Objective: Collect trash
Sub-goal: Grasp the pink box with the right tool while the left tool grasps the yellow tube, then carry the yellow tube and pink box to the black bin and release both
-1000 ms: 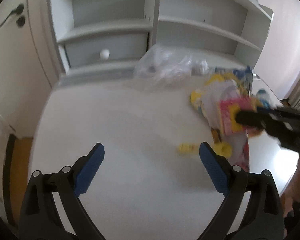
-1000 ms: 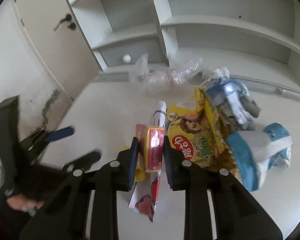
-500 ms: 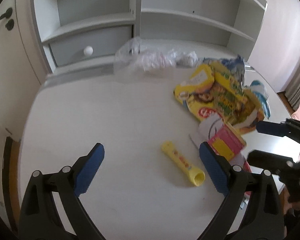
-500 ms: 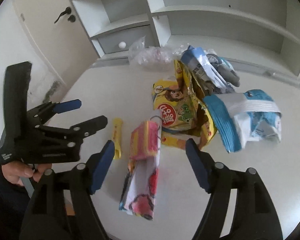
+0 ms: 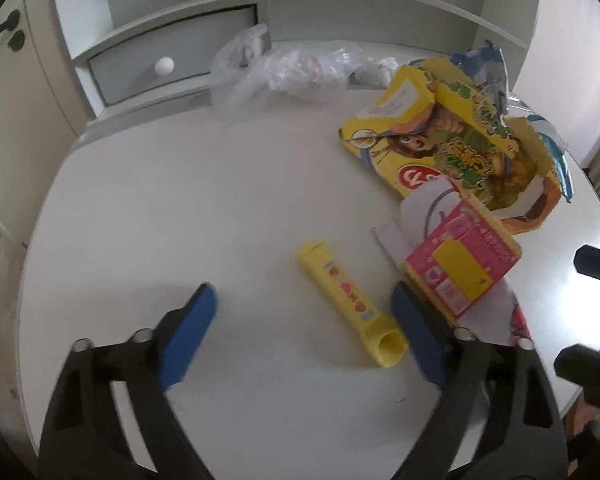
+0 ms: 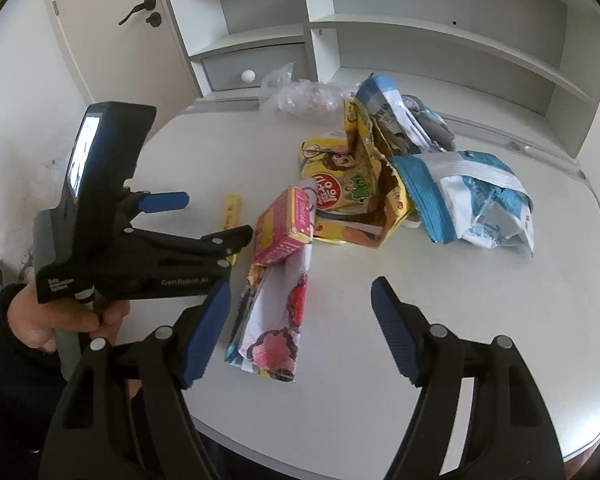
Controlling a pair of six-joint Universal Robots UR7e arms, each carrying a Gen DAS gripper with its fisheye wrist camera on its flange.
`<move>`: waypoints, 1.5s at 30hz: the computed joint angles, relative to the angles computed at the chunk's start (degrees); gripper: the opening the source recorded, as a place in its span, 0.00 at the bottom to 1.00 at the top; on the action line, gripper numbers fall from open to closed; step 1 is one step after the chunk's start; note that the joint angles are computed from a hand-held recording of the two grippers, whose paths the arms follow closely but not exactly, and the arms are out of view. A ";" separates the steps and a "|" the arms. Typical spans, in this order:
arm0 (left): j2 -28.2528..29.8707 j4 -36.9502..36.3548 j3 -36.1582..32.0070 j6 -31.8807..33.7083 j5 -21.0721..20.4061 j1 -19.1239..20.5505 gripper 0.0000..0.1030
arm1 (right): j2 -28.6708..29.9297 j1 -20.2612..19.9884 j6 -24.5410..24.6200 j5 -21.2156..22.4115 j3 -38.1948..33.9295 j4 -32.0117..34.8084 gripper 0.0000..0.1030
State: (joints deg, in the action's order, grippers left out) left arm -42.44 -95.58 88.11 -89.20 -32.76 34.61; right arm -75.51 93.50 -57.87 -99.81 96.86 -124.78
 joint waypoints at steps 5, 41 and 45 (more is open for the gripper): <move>-1.57 -0.99 2.13 -0.05 0.31 -1.18 0.15 | 0.37 1.15 -2.62 -1.00 2.37 -4.81 0.66; -1.57 -12.44 1.97 7.55 3.19 -5.24 0.11 | -3.72 -4.08 5.37 8.40 -6.26 -5.80 0.50; 4.74 -20.99 -5.34 20.53 3.73 -5.92 0.11 | -4.98 -9.33 7.17 8.63 -9.35 -6.27 0.50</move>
